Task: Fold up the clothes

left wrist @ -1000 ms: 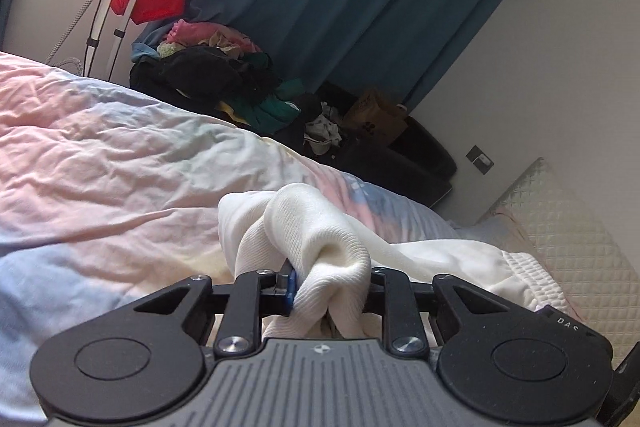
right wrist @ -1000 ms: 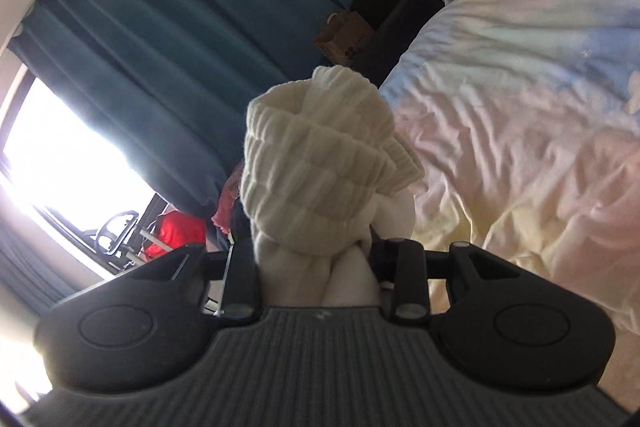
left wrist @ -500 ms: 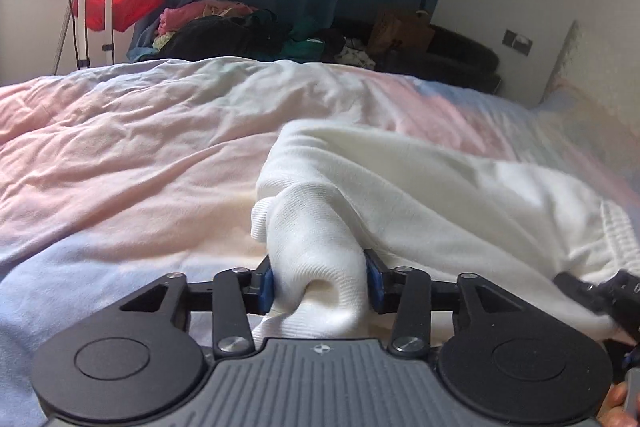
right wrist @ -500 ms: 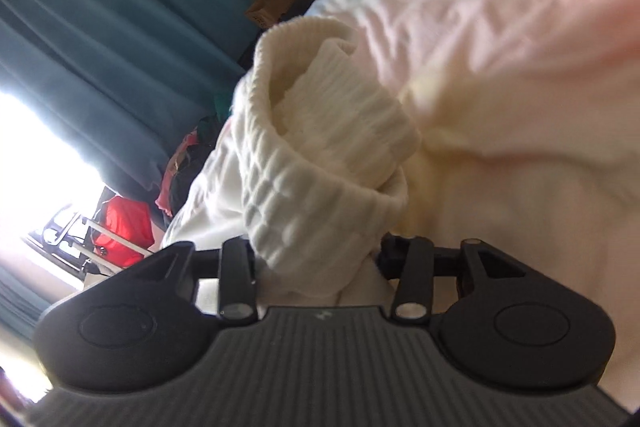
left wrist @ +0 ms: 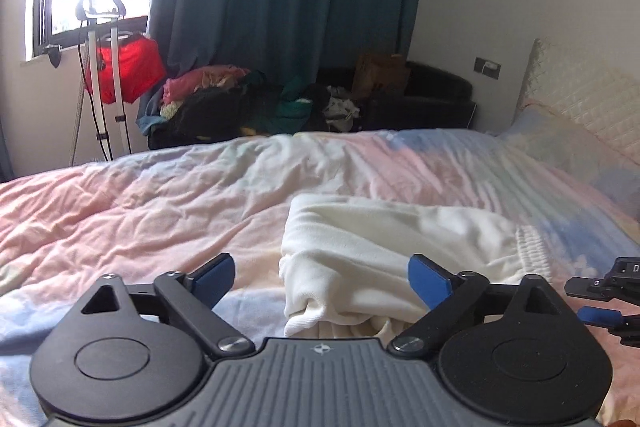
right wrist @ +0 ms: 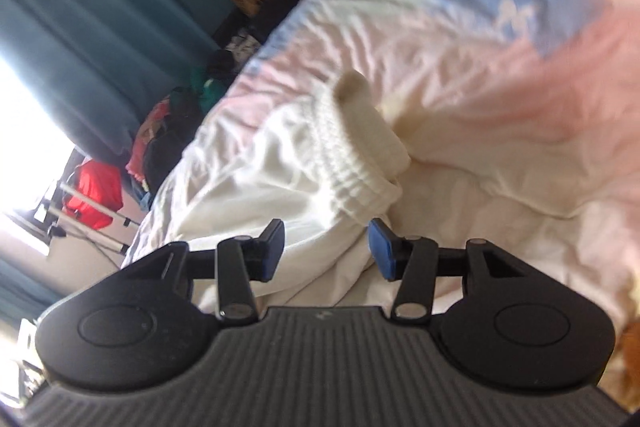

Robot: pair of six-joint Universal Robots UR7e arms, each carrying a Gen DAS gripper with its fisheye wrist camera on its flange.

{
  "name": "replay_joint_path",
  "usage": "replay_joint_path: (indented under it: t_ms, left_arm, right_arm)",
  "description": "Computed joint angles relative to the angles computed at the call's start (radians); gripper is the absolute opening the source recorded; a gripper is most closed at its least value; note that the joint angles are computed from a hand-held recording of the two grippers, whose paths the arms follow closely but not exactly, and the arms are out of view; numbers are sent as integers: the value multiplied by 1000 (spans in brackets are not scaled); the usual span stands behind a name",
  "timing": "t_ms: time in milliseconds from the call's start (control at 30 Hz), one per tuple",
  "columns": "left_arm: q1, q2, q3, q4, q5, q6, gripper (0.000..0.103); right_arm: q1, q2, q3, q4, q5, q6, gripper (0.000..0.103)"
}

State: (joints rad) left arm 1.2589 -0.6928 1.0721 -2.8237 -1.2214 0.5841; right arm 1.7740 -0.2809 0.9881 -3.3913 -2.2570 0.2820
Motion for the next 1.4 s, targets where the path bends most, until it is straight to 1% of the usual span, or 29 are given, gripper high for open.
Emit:
replay_joint_path:
  t_ms: [100, 133, 167, 200, 233, 267, 367, 433, 500, 567, 767, 867, 900, 1033, 1100, 1167, 1267, 1400]
  left_arm:
    - [-39, -112, 140, -94, 15, 29, 103]
    - [-51, -150, 186, -119, 20, 37, 103]
    - [-61, -188, 229, -135, 16, 41, 103]
    - [-68, -222, 263, -139, 11, 43, 103]
    - [-77, -256, 296, -138, 10, 45, 103]
    - [-87, -293, 332, -136, 14, 46, 103]
    - [-106, -388, 422, -150, 6, 30, 103]
    - [-110, -445, 473, -154, -11, 16, 103]
    - [-110, -496, 520, -162, -31, 10, 103]
    - [-108, -541, 566, -177, -43, 12, 103]
    - [-93, -650, 702, -260, -96, 46, 103]
    - [-87, -678, 755, -307, -97, 81, 103]
    - [-83, -686, 769, -316, -101, 89, 103]
    - [-58, -695, 790, -313, -121, 83, 103]
    - [-42, -689, 794, -324, -140, 93, 103]
    - [-22, -680, 797, -337, -173, 127, 103]
    - [-2, -660, 801, -360, -181, 128, 103]
    - [13, -640, 814, -390, -179, 132, 103]
  right_arm:
    - [61, -17, 24, -49, -62, -129, 51]
    - [82, -20, 29, -66, -83, -172, 57]
    - [103, -22, 33, -83, -103, -217, 67]
    - [121, -26, 44, -108, -113, -255, 71]
    - [138, -28, 55, -140, -114, -295, 82]
    - [156, -30, 65, -172, -114, -336, 88]
    - [209, -33, 87, -227, -132, -435, 86]
    - [236, -38, 120, -280, -105, -492, 86]
    - [272, -12, 111, -354, -124, -589, 86]
    - [297, 1, 121, -409, -119, -664, 86]
    - [336, 35, 151, -523, -119, -751, 86]
    - [343, 70, 138, -593, -127, -811, 86]
    - [343, 81, 138, -627, -119, -834, 86]
    - [332, 129, 128, -725, -106, -923, 86]
    - [323, 145, 123, -746, -122, -936, 86]
    - [312, 164, 114, -781, -125, -961, 86]
    - [292, 179, 121, -821, -116, -994, 86]
    - [266, 183, 151, -813, -125, -942, 86]
